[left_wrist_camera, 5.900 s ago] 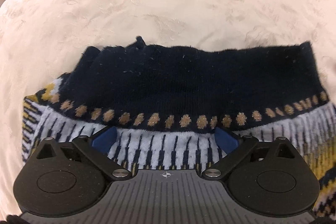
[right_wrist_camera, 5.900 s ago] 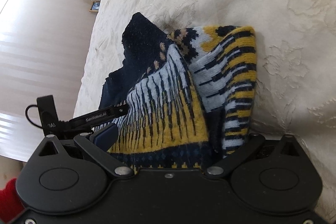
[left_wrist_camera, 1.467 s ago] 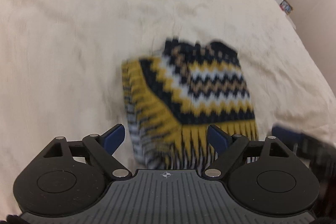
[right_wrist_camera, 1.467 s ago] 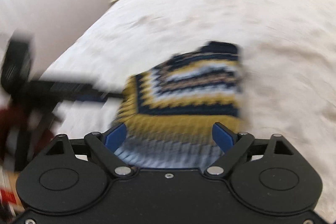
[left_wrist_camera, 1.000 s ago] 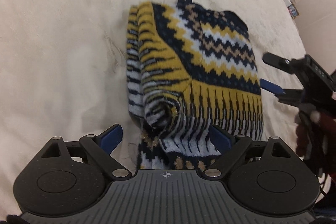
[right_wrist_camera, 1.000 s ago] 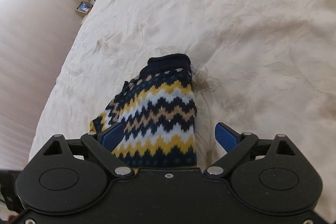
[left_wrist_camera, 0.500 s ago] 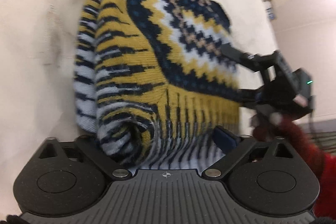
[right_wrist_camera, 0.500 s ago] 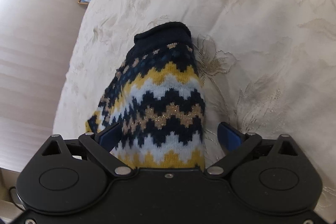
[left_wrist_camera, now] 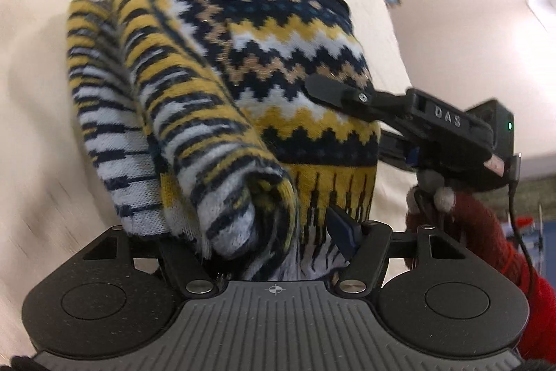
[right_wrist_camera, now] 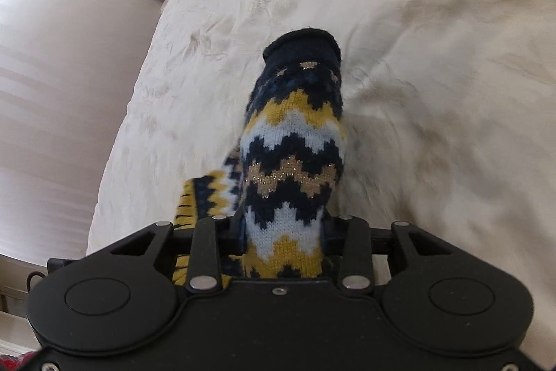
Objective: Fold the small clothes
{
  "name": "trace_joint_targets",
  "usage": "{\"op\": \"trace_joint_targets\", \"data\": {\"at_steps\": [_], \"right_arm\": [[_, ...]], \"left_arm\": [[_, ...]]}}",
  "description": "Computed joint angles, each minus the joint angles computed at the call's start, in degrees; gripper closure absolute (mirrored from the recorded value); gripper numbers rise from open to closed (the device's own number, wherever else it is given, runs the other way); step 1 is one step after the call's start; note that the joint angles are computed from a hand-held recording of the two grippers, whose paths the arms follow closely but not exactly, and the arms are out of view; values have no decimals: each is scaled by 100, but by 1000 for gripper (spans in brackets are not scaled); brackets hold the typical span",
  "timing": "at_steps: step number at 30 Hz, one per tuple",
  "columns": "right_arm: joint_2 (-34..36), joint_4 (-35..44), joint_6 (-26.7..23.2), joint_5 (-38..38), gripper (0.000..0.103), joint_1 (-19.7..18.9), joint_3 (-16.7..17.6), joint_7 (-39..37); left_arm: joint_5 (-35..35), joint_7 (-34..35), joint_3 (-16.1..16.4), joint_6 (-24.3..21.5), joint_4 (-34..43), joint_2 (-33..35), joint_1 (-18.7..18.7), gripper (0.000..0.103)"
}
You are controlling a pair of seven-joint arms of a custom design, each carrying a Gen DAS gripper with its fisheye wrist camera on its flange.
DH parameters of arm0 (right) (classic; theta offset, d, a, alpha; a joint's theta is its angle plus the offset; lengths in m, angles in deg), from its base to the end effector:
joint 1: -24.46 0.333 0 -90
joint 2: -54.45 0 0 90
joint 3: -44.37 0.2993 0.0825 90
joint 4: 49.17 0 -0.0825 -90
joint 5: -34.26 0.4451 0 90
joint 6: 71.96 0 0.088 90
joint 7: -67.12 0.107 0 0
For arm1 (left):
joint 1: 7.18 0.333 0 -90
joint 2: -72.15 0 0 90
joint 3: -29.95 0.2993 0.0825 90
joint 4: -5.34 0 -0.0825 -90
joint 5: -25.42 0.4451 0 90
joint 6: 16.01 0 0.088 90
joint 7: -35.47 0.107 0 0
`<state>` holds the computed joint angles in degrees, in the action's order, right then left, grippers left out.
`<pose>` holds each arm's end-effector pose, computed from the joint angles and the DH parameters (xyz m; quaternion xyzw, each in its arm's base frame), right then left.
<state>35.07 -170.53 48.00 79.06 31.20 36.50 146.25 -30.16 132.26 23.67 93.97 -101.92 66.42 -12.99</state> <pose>0.5517 0.0170 0.5700 -0.6044 0.6882 0.1295 0.3800 0.5876 -0.1876 0.5670 0.6175 -0.6461 0.3476 0.2837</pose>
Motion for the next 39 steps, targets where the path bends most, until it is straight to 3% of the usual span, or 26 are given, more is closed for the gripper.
{"op": "trace_joint_targets", "data": {"at_steps": [7,11,14,22,24,30,32,39], "right_arm": [[-1564,-1072,-691,-874,56,-378,-234,310],[-2162,-1533,-950,-1324,50,-579,-341,303],[-2494,-1858,-831,-1908,28,-797,-217,282],[-3420,-2469,-376,-2342,16,-899,-371,-41],[-3638,-2590,-294,-2356,8,-923,-415,-75],[-3993,-2847,21,-2451,1,-943,-450,-227],[-4043,-2906,172,-2502,0,-936,-408,-258],[-3646,-2748,353,-2831,0,-953,-320,-171]], "left_arm": [[-109,1,-34,-494,-311,-483,-221,38],[401,-378,-142,-221,-622,-793,-354,37],[1470,-1064,-276,74,-757,-905,-367,36],[2745,-2000,-219,469,-1206,-1404,-413,33],[3023,-2095,-225,563,-1226,-1502,-412,33],[3753,-1743,-224,1394,-1204,-1864,-436,30],[3874,-1593,-205,1649,-1205,-1920,-477,19],[4302,-1563,-318,2017,-589,-1042,-464,12]]}}
